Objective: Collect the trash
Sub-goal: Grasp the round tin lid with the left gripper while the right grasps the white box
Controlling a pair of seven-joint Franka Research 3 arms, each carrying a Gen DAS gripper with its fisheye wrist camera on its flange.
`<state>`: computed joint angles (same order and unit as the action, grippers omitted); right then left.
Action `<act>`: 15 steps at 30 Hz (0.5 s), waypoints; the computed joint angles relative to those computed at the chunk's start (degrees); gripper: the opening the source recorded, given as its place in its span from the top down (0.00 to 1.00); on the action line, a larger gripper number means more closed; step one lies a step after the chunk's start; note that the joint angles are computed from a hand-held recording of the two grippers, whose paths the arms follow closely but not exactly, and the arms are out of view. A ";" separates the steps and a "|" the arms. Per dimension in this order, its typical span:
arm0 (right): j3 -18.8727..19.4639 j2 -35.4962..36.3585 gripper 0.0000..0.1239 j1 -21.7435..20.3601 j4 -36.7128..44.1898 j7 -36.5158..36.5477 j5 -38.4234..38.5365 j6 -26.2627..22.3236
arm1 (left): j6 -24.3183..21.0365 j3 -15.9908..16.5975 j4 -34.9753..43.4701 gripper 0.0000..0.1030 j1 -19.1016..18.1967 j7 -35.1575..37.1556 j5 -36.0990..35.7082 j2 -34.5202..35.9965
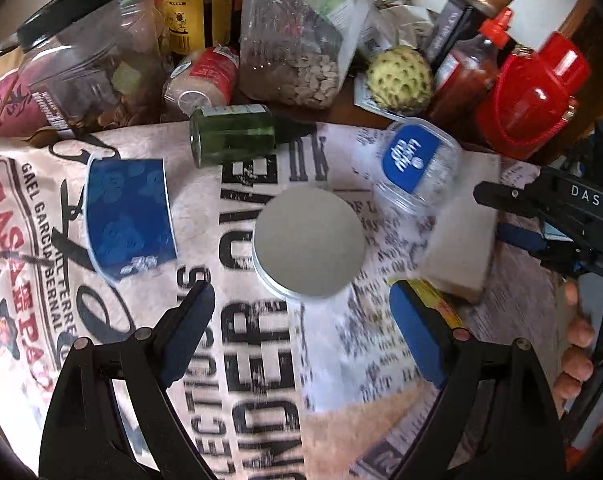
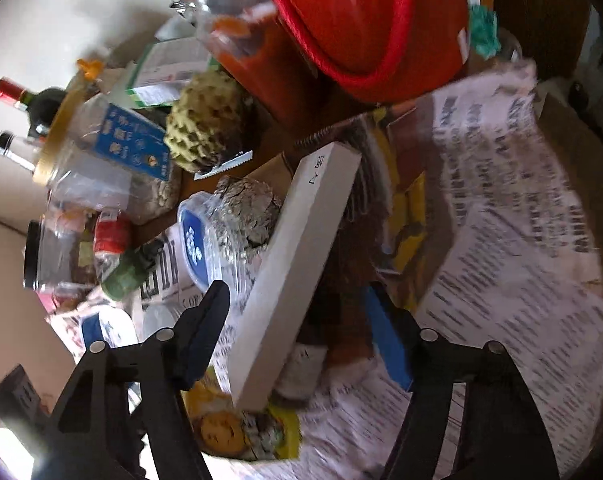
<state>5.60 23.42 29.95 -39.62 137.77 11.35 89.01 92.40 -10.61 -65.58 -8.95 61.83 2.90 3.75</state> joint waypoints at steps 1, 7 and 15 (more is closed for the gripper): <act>-0.07 0.26 0.55 -0.03 0.04 0.59 0.08 0.17 | 0.43 -0.01 0.06 0.13 -0.02 -0.15 0.14 0.32; 0.08 0.74 0.75 -0.23 -1.25 2.00 0.50 2.50 | 0.16 0.01 2.33 0.13 -0.27 -0.37 1.85 3.09; 0.47 -0.23 0.87 -0.80 -2.80 -0.92 1.63 4.86 | -3.79 0.01 7.29 0.20 -1.13 -0.08 3.28 7.53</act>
